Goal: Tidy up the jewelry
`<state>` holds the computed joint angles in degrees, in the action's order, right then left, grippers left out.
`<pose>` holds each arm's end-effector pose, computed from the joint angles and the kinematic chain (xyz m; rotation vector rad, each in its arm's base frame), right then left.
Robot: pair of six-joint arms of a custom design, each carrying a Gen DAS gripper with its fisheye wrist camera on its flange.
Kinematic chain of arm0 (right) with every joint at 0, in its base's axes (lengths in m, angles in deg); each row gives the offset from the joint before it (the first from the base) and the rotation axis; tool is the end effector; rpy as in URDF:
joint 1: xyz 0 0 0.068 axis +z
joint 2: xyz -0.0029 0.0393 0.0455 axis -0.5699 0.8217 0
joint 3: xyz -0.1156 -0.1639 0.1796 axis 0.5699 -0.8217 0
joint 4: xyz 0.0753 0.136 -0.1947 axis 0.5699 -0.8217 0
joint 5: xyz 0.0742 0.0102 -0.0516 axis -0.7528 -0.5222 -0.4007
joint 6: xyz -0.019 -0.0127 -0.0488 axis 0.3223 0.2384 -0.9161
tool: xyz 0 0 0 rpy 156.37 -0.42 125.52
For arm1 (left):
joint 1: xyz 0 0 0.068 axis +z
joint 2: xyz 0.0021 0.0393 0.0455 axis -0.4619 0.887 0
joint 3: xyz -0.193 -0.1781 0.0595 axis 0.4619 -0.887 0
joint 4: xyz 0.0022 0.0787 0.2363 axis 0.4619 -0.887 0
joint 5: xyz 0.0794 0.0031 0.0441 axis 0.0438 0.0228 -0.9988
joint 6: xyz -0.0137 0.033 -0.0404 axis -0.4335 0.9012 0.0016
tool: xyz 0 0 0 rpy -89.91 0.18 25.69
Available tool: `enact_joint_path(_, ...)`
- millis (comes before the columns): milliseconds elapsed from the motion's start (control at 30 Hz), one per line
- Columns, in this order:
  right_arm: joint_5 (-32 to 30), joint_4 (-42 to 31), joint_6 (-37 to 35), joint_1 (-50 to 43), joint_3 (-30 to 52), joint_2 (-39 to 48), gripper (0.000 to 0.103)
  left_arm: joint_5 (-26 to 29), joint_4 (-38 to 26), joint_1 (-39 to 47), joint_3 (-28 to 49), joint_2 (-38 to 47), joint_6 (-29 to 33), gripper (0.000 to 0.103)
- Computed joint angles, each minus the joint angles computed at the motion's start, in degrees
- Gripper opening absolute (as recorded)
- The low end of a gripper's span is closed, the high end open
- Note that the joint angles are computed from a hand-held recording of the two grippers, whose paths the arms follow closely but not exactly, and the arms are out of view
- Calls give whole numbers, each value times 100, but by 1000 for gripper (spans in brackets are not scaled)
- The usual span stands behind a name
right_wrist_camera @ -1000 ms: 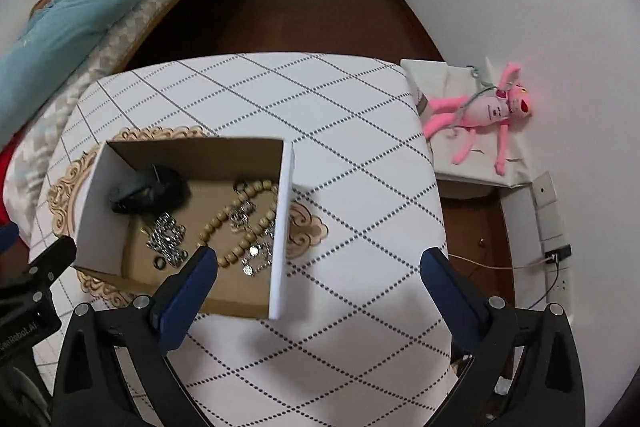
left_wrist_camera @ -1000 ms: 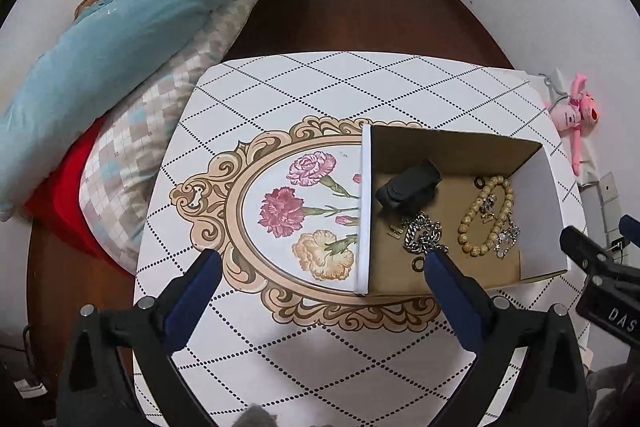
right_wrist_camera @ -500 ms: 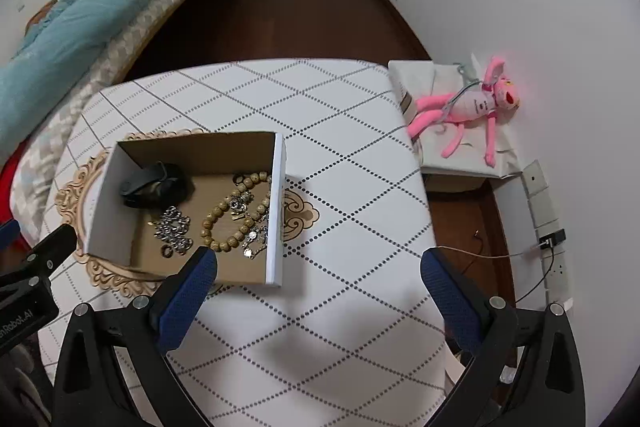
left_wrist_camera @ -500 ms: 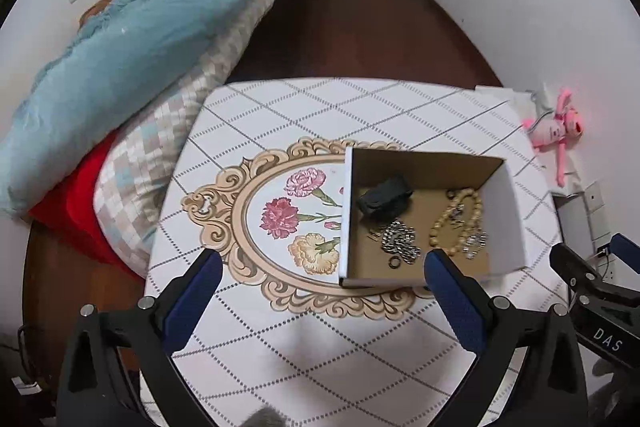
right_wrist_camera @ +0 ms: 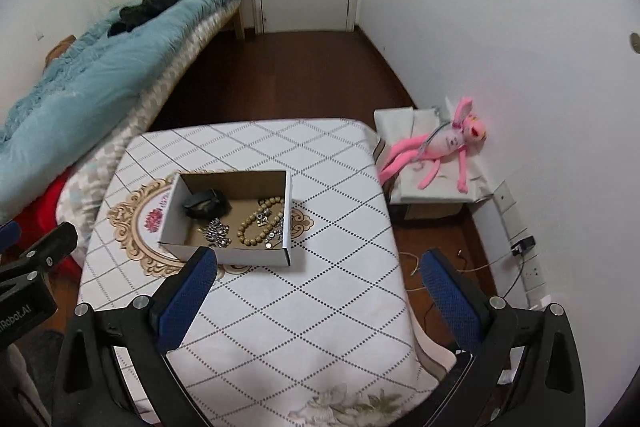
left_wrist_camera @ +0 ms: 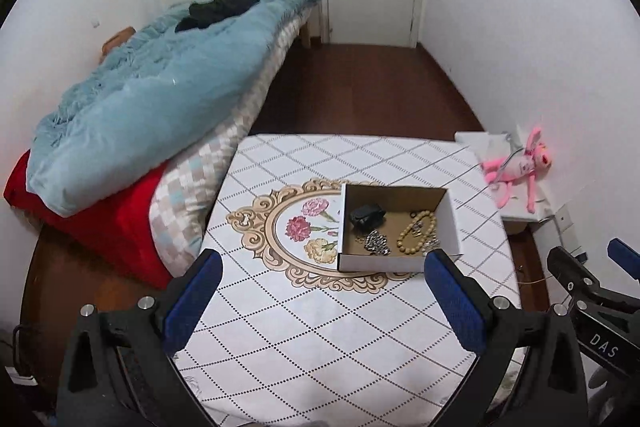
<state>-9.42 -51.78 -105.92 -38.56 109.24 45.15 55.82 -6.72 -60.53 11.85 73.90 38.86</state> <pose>0.3142 -0.0147 0.3257 -0.3458 2.4707 0.0750 0.2418 -0.1345 0.3554 -0.4737 2.4162 0.2009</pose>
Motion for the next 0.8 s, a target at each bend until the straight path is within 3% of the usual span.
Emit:
enact_joint_path(467, -691, -1082, -307, -665, 563, -1181, 103, -679, -1262, -1020, 972, -287, -855, 103)
enact_joint_path(800, -987, -1520, -527, -977, 859, -1308, 103, -737, -1494, -1279, 1131, -284, -1094, 103)
